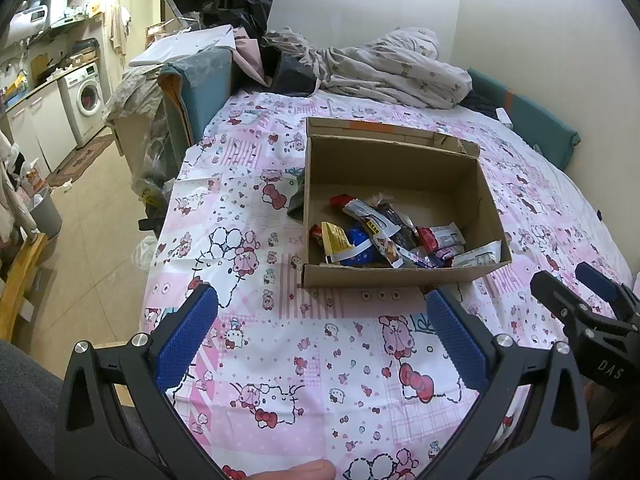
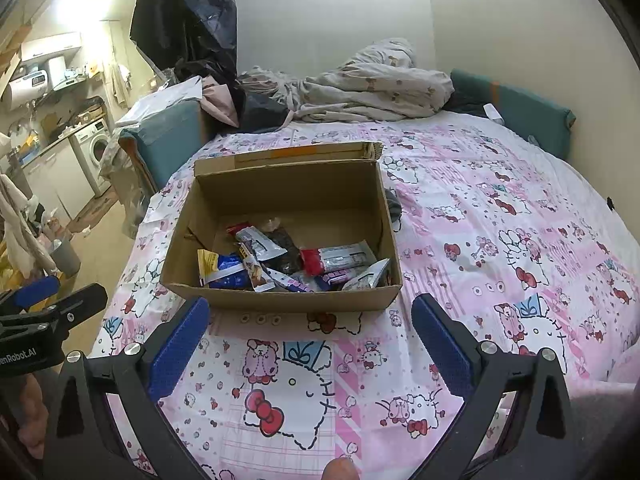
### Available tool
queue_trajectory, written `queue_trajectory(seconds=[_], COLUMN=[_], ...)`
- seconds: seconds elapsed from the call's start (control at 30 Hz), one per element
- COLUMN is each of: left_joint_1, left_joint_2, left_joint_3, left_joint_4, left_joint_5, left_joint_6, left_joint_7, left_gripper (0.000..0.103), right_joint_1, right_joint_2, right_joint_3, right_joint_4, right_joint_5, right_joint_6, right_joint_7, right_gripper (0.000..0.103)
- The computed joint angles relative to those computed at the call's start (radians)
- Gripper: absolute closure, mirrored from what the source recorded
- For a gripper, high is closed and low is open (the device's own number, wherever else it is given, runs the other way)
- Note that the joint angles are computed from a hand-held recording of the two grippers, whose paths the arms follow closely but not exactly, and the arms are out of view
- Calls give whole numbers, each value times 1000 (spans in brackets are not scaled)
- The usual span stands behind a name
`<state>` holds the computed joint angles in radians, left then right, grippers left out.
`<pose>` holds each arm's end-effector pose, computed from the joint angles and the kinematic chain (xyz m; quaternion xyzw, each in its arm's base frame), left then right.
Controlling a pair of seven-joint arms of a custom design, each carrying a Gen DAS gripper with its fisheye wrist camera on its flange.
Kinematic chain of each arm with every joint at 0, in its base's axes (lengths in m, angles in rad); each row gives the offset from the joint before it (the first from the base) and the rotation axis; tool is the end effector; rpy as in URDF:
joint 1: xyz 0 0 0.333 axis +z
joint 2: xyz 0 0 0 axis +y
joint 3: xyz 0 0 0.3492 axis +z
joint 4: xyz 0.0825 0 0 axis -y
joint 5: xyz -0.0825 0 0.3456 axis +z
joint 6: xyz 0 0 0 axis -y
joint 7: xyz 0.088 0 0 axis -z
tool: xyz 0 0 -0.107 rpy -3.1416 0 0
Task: Organize snacks
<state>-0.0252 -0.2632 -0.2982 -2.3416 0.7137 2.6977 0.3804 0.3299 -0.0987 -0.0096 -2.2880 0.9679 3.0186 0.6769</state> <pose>0.4287 -0.1793 0.5451 -0.7409 0.5515 -0.2614 0.2805 0.4908 0.0983 0.5219 -0.7263 0.5371 -0.1989 0.3800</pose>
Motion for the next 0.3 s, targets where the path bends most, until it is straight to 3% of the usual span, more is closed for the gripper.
queue_trajectory(seconds=[0.3], left_joint_1=[0], left_joint_2=[1], left_joint_3=[2], left_joint_4=[-8], left_joint_5=[12], left_joint_6=[18], left_joint_7=[-2], left_gripper=[0], right_joint_1=[0], right_joint_2=[-1], right_joint_3=[0], right_joint_4=[3], right_joint_5=[8], right_joint_6=[-6], right_joint_7=[11], right_gripper=[0])
